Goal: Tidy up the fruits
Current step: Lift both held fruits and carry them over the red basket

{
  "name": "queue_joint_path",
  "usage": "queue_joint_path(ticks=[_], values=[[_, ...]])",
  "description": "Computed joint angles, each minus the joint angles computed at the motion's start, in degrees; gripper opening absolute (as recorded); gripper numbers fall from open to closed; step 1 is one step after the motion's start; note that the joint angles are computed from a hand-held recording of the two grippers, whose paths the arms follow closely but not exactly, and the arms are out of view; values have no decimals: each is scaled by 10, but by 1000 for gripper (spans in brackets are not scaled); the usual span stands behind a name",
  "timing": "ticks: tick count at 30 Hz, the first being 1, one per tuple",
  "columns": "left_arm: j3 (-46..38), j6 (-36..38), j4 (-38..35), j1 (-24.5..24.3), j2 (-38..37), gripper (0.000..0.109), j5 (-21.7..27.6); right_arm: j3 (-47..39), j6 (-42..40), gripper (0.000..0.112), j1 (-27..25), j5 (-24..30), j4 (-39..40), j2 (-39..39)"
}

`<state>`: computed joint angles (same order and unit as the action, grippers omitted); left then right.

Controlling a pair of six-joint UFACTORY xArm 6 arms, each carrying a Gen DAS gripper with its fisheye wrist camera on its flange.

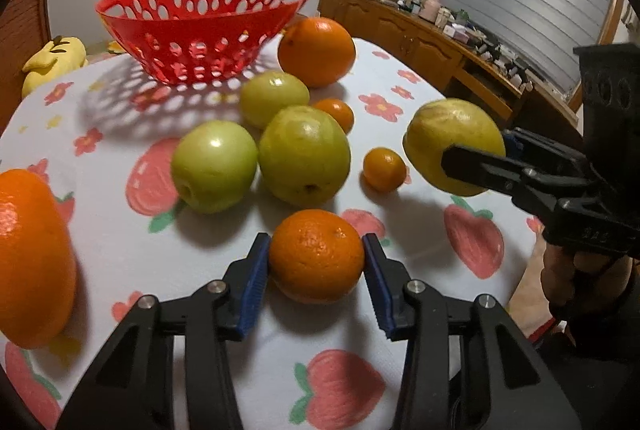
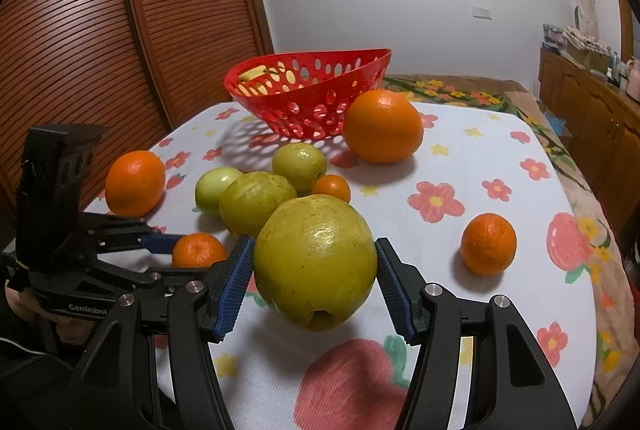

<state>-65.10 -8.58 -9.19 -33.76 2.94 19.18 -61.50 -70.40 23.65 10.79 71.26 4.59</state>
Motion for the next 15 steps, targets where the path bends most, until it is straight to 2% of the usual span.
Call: queue_joint_path(ticks=[7,15], values=[[9,-40,44,14,-25,45,-28,-7,1,62,-3,6,-10,-3],[-28,-92,123,40,-21,45,-37,-34,-7,62,-5,16,-14,-5]])
